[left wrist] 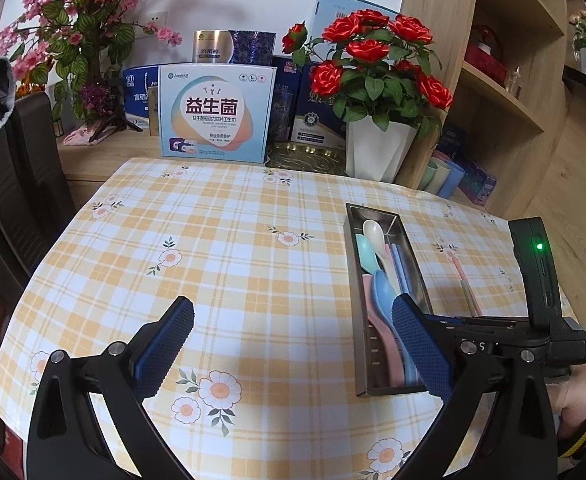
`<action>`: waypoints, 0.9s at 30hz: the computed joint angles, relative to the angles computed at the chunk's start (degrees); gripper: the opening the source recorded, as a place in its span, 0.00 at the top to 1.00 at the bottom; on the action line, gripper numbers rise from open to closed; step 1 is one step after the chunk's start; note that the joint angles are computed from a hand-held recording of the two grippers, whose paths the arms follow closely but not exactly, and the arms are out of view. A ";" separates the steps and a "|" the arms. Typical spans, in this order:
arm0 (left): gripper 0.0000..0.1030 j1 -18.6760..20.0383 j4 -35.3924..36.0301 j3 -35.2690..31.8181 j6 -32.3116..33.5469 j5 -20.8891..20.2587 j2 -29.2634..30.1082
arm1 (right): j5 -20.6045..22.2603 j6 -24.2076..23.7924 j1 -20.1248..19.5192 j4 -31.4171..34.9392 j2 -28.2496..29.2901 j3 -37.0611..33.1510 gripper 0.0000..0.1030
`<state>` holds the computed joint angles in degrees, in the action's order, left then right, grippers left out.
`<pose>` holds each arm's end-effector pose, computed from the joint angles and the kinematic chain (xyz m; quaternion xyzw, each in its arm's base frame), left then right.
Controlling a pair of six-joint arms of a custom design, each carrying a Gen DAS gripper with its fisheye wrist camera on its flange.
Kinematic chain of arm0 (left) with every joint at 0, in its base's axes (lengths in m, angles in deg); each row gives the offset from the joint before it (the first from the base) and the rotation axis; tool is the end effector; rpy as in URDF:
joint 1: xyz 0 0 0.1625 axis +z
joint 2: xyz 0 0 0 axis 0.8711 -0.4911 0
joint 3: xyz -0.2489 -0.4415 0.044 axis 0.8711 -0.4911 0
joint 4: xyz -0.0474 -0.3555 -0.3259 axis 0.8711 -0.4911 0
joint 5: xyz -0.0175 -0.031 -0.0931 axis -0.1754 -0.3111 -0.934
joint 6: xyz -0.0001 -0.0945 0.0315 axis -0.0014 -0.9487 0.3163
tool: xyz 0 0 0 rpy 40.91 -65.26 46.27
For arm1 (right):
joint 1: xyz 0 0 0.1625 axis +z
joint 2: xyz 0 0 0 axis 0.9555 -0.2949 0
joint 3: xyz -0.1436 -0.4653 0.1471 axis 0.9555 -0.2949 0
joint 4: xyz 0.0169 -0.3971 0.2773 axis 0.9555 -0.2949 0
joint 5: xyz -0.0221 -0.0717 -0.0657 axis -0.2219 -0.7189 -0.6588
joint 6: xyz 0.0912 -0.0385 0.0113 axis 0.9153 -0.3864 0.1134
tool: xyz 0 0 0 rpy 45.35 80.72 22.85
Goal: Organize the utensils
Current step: 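Carry the blue spoon into the basket and open the right tool, then move the left tool down to the green chopstick and close on it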
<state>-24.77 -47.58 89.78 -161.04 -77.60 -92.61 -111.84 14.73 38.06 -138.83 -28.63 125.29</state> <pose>-0.1639 -0.4011 0.3009 -0.0639 0.7879 -0.4944 0.3616 0.3496 -0.6054 0.0255 0.3476 -0.9306 0.0090 0.1147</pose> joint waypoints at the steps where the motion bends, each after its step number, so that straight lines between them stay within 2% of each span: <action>1: 0.06 -0.01 0.05 -0.09 0.01 -0.03 0.12 | 0.54 0.34 -0.14 -0.23 -0.32 0.11 0.84; 4: 0.06 -0.11 0.34 -0.28 -0.16 -0.30 0.54 | 1.16 0.93 -0.46 -1.78 -1.13 0.62 0.84; 10: 0.06 -0.16 -0.96 -0.63 0.52 -0.44 1.76 | 0.98 -0.74 -1.42 -10.12 -4.12 3.62 0.82; 16: 0.06 -0.28 -6.78 -1.20 5.18 -0.25 4.79 | 0.13 -4.53 -2.68 -18.34 -6.56 5.86 0.62; 19: 0.06 -0.17 -10.93 -1.66 8.66 -0.43 6.78 | 0.60 -7.86 -3.66 -23.00 -7.64 7.12 0.59; 21: 0.06 -0.08 -14.06 -2.02 11.54 -0.67 8.31 | 0.25 -9.72 -4.50 -25.65 -8.31 7.73 0.50; 27: 0.06 0.92 -23.52 -4.28 20.51 -2.19 14.48 | -0.11 -9.19 -7.00 -27.36 -9.81 8.24 0.42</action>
<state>-23.85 -71.10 85.50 -140.53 -79.79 -78.13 -111.95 5.54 31.07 -166.19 -38.44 133.53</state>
